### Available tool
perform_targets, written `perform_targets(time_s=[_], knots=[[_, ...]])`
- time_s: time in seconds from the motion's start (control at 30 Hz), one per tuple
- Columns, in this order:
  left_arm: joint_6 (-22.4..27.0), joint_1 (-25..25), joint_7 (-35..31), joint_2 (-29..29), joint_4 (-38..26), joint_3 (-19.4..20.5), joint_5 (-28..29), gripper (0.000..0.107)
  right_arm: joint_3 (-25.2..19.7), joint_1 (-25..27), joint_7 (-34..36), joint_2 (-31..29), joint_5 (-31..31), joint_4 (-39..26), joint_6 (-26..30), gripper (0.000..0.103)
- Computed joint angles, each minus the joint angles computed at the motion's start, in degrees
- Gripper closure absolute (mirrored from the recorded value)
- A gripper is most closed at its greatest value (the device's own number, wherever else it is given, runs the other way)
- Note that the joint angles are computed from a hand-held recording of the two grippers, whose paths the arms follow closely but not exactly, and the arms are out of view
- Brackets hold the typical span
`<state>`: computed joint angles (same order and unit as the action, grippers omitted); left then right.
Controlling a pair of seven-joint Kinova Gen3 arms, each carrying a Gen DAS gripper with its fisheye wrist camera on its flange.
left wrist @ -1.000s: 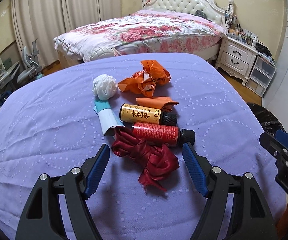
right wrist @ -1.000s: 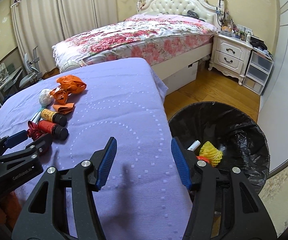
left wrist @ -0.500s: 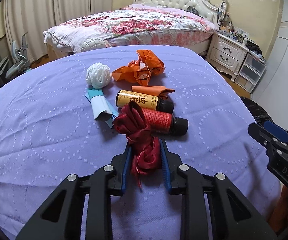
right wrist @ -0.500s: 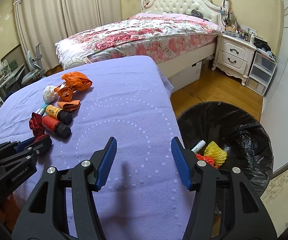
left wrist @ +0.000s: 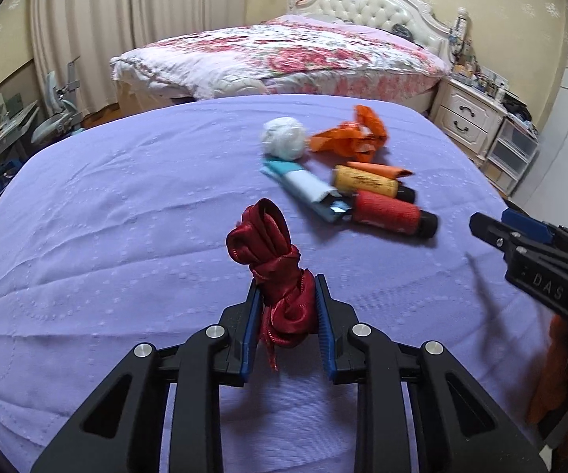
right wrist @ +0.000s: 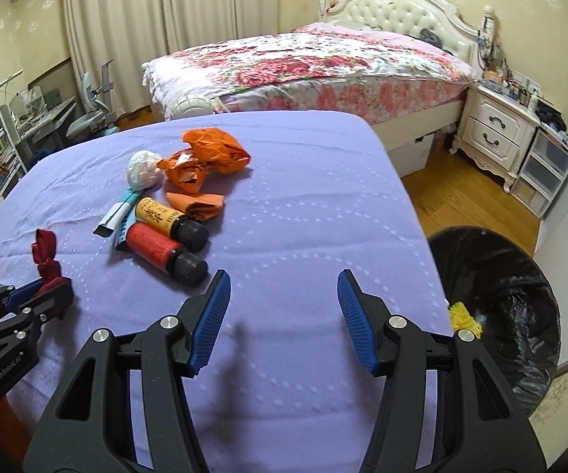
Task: Collect trash
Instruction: 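Grasp the red cylindrical can with the right tool while the left tool holds the ribbon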
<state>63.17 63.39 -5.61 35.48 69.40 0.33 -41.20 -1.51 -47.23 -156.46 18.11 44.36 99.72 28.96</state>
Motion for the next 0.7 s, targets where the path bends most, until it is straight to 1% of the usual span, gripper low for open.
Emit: perform_targets(time_s=[0.1,0.17,0.27,0.37,0.57,0.7], knots=[[0.35,-0.36,2.35,-1.70,3.35,-0.67,-0.15,0.081,-1.26,1.46,4.18,1.96,-3.06,-3.12,0.62,0.048],[0.76,-0.83,3.99,-2.55,5.06,-0.65,-0.46,0.081,-1.71,1.79,7.23,3.51,-5.39,-5.60,2.02,0.048],[2.01,-1.25,5.91,-3.57,7.03,-0.22,-1.49,0.081,-1.73,1.31,10.90,5.13,-8.22,-8.29,4.33,0.048],[3.08,-1.81,7.43,-4.59,8.99,0.40,-2.70,0.081,-1.55,0.32,12.93,5.11,-9.68,-8.41,4.42,0.048],[3.16,-3.44,10.37,-6.26,12.31,1.93,-4.08,0.081,-2.24,-1.01,16.63,4.21,-12.31,-7.71,3.71,0.048],[3.14,-4.23,11.96,-7.25,14.12,2.71,-4.55,0.081,-0.40,-3.85,13.94,3.46,-9.74,-7.38,3.44,0.048]])
